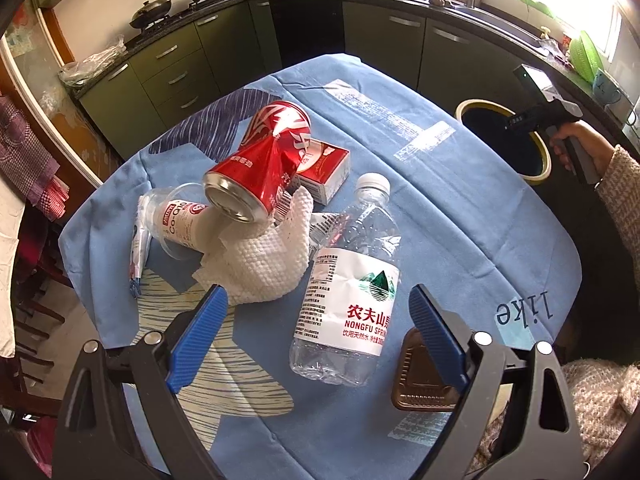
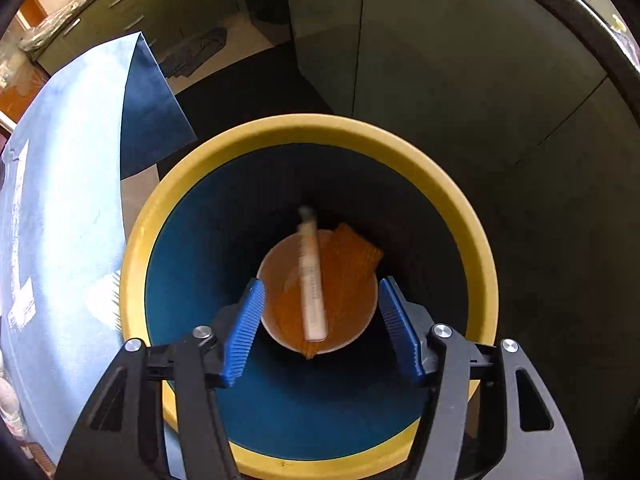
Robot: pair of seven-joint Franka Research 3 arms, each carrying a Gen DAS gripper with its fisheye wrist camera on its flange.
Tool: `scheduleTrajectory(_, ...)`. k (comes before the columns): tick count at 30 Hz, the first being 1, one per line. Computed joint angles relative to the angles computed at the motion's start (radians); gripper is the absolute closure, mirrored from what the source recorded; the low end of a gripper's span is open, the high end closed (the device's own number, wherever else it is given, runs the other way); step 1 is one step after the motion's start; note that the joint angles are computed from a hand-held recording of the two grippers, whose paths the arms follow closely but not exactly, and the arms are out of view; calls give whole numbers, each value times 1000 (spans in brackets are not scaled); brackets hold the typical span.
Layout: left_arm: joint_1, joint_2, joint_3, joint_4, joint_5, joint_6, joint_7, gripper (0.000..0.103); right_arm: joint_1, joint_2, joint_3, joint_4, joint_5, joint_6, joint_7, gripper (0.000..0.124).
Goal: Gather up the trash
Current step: 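Carry the beige box over the bin and open the right tool, then grasp the Nongfu Spring water bottle with the left tool and lift it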
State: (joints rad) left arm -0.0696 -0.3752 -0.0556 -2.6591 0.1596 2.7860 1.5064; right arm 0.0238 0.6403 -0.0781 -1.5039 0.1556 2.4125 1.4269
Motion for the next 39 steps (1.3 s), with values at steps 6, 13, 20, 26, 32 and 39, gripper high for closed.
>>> scheduleTrajectory(6, -39, 74, 20, 36, -37, -8, 106, 15, -25, -99, 34, -126, 62, 46, -90, 64)
scheduleTrajectory(13, -42, 141, -8, 87, -61, -34, 207, 15, -25, -131, 40, -171, 108, 37, -128, 60)
scheduleTrajectory(20, -23, 204, -37, 140, -43, -97, 222, 21, -26, -117, 42, -163, 135, 20, -144, 59)
scheduleTrajectory(26, -4, 237, -57, 166, 15, -127, 182, 36, -35, -112, 41, -164, 150, 7, -155, 59)
scheduleTrajectory(32, 8, 295, -68, 205, 65, -164, 145, 37, -37, -117, 37, -175, 151, 4, -158, 59)
scheduleTrajectory(39, 16, 310, -64, 213, 40, -145, 147, 41, -40, -120, 35, -184, 151, 3, -160, 59)
